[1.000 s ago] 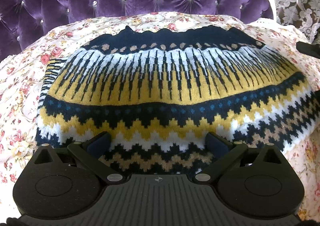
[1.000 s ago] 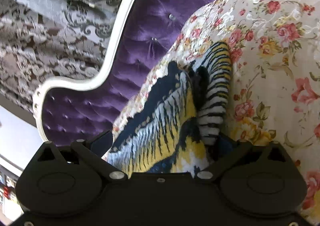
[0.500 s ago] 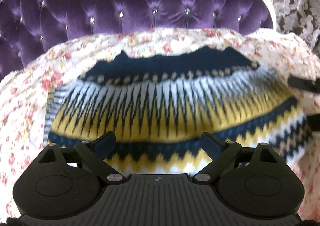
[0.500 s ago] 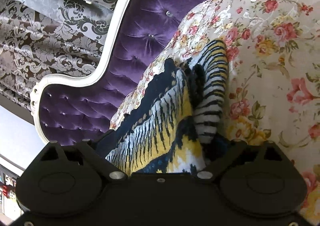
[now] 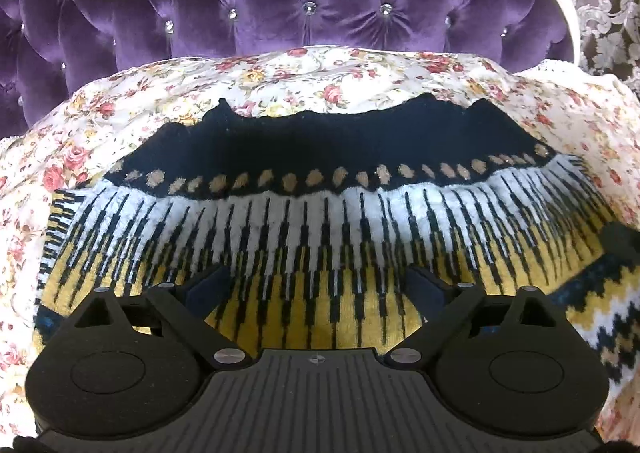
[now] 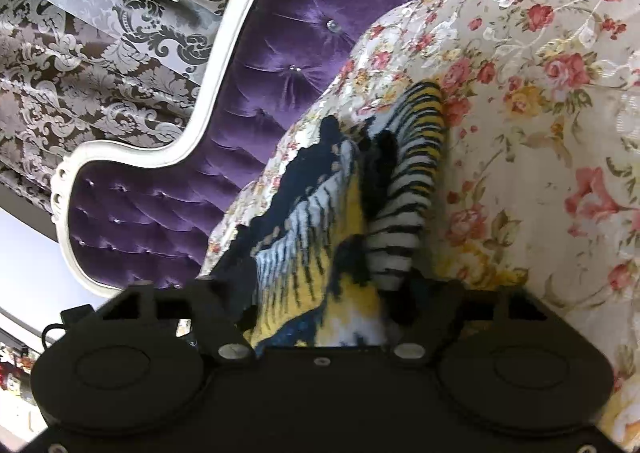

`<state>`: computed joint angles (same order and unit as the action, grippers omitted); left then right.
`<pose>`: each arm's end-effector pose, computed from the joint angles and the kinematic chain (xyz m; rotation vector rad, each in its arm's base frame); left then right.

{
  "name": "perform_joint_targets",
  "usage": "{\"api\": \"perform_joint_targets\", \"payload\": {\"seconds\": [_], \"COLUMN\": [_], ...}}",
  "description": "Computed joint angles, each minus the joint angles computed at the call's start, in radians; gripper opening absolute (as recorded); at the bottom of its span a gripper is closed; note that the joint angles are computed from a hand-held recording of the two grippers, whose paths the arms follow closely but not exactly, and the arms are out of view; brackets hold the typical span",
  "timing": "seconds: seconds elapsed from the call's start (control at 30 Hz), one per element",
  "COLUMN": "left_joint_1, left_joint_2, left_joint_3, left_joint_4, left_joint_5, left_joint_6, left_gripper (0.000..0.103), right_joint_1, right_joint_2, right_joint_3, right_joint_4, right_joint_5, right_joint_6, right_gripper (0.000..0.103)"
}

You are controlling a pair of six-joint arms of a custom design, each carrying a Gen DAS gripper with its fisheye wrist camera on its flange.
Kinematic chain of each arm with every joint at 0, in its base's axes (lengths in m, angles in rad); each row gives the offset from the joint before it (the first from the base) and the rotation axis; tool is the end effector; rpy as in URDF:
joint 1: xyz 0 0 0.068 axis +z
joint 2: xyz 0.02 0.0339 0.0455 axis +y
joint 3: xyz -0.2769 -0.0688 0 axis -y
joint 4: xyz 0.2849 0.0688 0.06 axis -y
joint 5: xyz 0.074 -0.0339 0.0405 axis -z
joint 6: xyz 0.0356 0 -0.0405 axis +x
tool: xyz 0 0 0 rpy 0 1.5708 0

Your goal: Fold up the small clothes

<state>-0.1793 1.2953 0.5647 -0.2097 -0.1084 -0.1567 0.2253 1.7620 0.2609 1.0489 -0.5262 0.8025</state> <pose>0.2579 -0.0428 0.1462 -0.0160 2.5031 -0.0026 0.2363 0.0725 0.0595 0.2623 2.1467 1.1564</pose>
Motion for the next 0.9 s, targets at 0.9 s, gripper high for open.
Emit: {"api": "perform_joint_targets", "payload": {"seconds": [0.9], "left_joint_1": [0.861], "left_joint_2": [-0.818], "left_joint_3": [-0.321], "left_joint_4": [-0.505], "left_joint_5": [0.57], "left_joint_6": [0.397], "left_gripper": [0.09], "right_joint_1": [0.061], "right_joint_2": [-0.018], "right_joint_3": [-0.021], "right_joint_4": [-0.021], "right_joint_5": [0.148], "right_joint_6": [-0.102], "right_gripper": [0.033]}}
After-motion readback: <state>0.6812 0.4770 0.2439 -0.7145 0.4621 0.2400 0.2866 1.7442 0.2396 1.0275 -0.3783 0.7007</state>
